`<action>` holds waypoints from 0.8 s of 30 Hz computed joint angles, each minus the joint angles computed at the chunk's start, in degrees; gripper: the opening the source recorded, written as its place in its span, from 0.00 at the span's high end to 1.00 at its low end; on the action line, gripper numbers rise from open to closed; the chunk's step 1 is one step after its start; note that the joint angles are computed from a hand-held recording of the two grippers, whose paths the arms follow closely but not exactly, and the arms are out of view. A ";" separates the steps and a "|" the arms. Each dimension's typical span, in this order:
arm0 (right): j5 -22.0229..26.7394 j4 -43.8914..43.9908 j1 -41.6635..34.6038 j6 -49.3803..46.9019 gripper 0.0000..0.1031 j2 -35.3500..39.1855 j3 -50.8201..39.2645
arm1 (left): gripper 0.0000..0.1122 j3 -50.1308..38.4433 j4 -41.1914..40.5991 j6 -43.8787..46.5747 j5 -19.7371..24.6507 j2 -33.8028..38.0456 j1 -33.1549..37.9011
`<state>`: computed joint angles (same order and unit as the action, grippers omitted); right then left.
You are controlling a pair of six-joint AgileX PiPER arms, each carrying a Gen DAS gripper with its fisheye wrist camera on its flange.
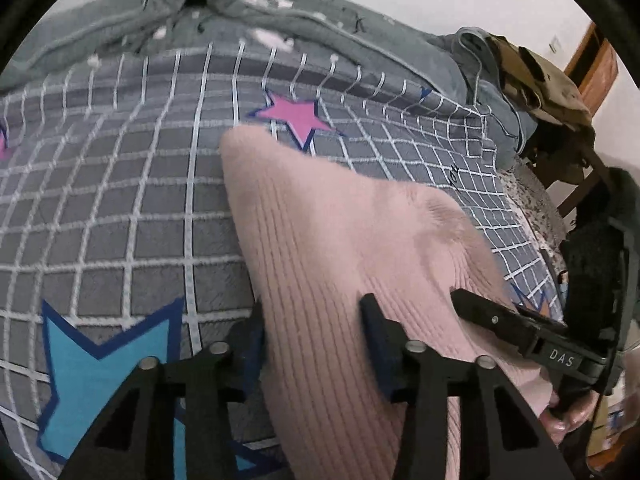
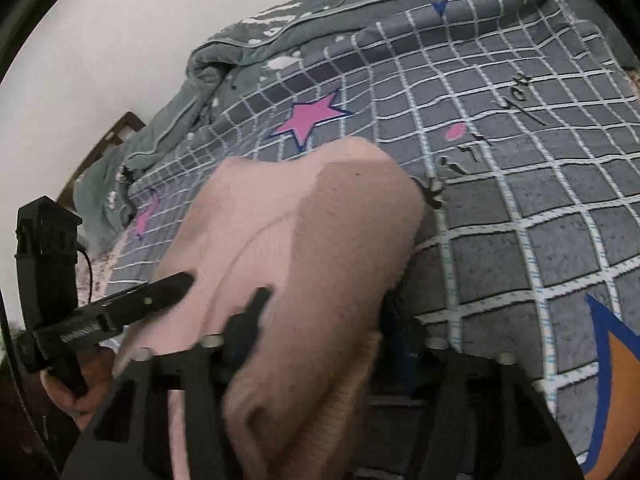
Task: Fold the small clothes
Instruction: 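Press the folded sweater with the left gripper while the right gripper smooths it, then press both open grippers onto the pink sweater bundle, flattening it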
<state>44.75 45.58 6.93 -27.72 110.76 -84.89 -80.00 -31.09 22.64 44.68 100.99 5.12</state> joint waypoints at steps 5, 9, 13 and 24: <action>-8.14 3.03 2.66 -6.47 0.73 -5.97 5.67 | 0.71 -0.64 -2.06 1.93 0.53 -1.20 1.39; -9.93 4.59 4.26 -6.42 0.74 -6.96 5.07 | 0.71 -0.71 -2.62 3.07 -0.30 -2.42 3.19; -10.12 2.80 7.36 -2.06 0.75 -3.65 -0.49 | 0.71 -2.54 -1.44 3.19 -0.24 -2.67 5.90; -8.82 -5.77 14.59 11.79 0.75 10.38 -22.81 | 0.71 -15.79 1.24 2.06 3.62 6.07 12.24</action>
<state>35.93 39.81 21.52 -15.92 121.14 -107.70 -95.78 -29.84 24.69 48.30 107.07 17.36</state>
